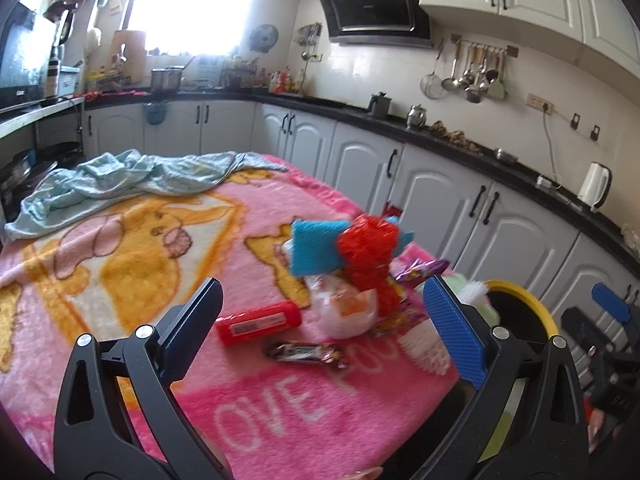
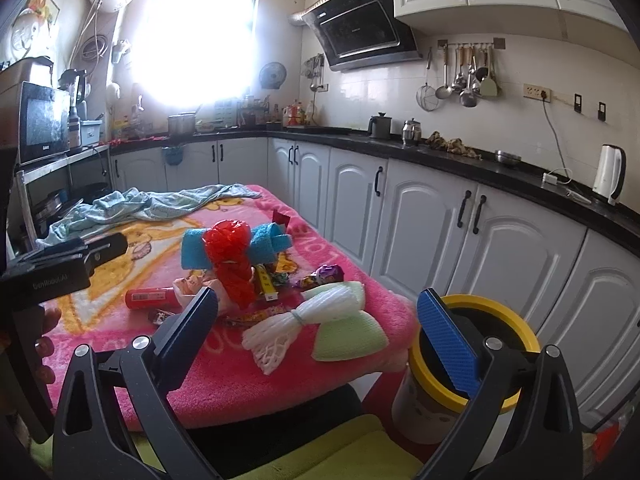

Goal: Collect trash
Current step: 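Grasp the chocolate bar with the left tool while the right tool grasps the white foam net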

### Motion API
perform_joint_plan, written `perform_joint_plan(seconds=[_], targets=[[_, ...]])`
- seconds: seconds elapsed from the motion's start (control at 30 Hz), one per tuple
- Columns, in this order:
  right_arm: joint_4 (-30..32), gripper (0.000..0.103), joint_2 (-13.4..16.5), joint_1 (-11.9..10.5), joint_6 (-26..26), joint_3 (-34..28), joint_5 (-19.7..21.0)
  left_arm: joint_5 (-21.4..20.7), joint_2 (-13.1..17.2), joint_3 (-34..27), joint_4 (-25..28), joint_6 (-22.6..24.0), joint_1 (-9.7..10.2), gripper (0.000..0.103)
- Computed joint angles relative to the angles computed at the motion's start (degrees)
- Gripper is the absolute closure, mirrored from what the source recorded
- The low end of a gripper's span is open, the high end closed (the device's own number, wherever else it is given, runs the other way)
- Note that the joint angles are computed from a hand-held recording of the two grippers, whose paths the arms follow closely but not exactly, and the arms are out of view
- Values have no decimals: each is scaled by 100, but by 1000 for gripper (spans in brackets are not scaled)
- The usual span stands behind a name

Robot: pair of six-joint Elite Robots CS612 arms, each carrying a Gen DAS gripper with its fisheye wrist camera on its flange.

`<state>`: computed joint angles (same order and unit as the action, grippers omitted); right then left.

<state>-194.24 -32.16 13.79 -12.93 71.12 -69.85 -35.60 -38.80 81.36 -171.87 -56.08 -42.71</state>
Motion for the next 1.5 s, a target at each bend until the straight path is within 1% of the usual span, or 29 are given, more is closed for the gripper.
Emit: perform_joint_plan(seconds=[0.1, 0.2, 0.3, 0.33, 0.4, 0.47, 0.53, 0.6, 0.67, 0.73, 0.9, 0.97, 1.03, 1.1, 1.13, 1.17, 1.23, 1.3, 1.33, 1.37, 1.43, 1.47, 1.5], targets=[[286, 6, 59, 15, 55, -171, -19, -167, -34, 72, 219, -92, 48, 11], [546, 6, 139, 37, 14, -353, -113, -422, -43, 108, 365, -48, 99, 11], [805, 6, 230, 57, -25, -561, -200, -824, -10, 80, 404, 63, 158, 11], [870, 6, 261, 59, -45, -624, -203, -987, 16, 55, 412, 169, 181, 11], [1078, 6, 340, 76, -121, -799, -245, -1193, 54, -19, 628, 206, 212, 11], [1252, 6, 408, 85, -179, -941, -258, -1458, 111, -93, 659, 293, 258, 11], [1575, 6, 487, 95, -238, -1133, -261, -1525, 167, -199, 882, 306, 285, 11], [1879, 6, 552, 100, -279, -1286, -240, -1678, 234, -319, 1073, 359, 336, 11], [2221, 6, 624, 101, -252, -1466, -204, -1870, 272, -424, 1330, 249, 398, 11], [2514, 6, 694, 104, -180, -1631, -207, -2048, 309, -490, 1433, 188, 441, 11], [3180, 6, 837, 99, 0, -1989, -39, -2125, 392, -697, 1928, 1, 503, 11], [3538, 7, 915, 101, 168, -2198, 61, -2172, 431, -790, 2092, -59, 530, 11], [3773, 16, 992, 107, 309, -2377, 138, -2283, 469, -870, 2214, -122, 565, 12], [4046, 20, 1101, 123, 429, -2616, 124, -2402, 486, -856, 2103, -127, 590, 24], [4236, 26, 1156, 131, 504, -2743, 88, -2448, 491, -861, 2120, -140, 603, 25], [4432, 29, 1206, 124, 602, -2861, 123, -2420, 498, -873, 2161, -141, 602, 27], [4785, 40, 1311, 111, 792, -3104, 250, -2386, 497, -855, 2123, -115, 597, 31], [4935, 43, 1384, 97, 1048, -3254, 300, -2381, 483, -798, 2003, -142, 601, 38], [4930, 49, 1390, 91, 1100, -3269, 317, -2379, 480, -779, 1967, -144, 606, 39], [4953, 53, 1414, 79, 1148, -3317, 379, -2388, 471, -745, 1895, -133, 608, 40], [5000, 68, 1435, 59, 1203, -3379, 461, -2380, 472, -728, 1834, -114, 605, 42], [5071, 73, 1461, 45, 1224, -3437, 557, -2381, 473, -728, 1819, -94, 606, 43], [5172, 81, 1490, 25, 1250, -3500, 691, -2373, 462, -703, 1796, -77, 606, 45]])
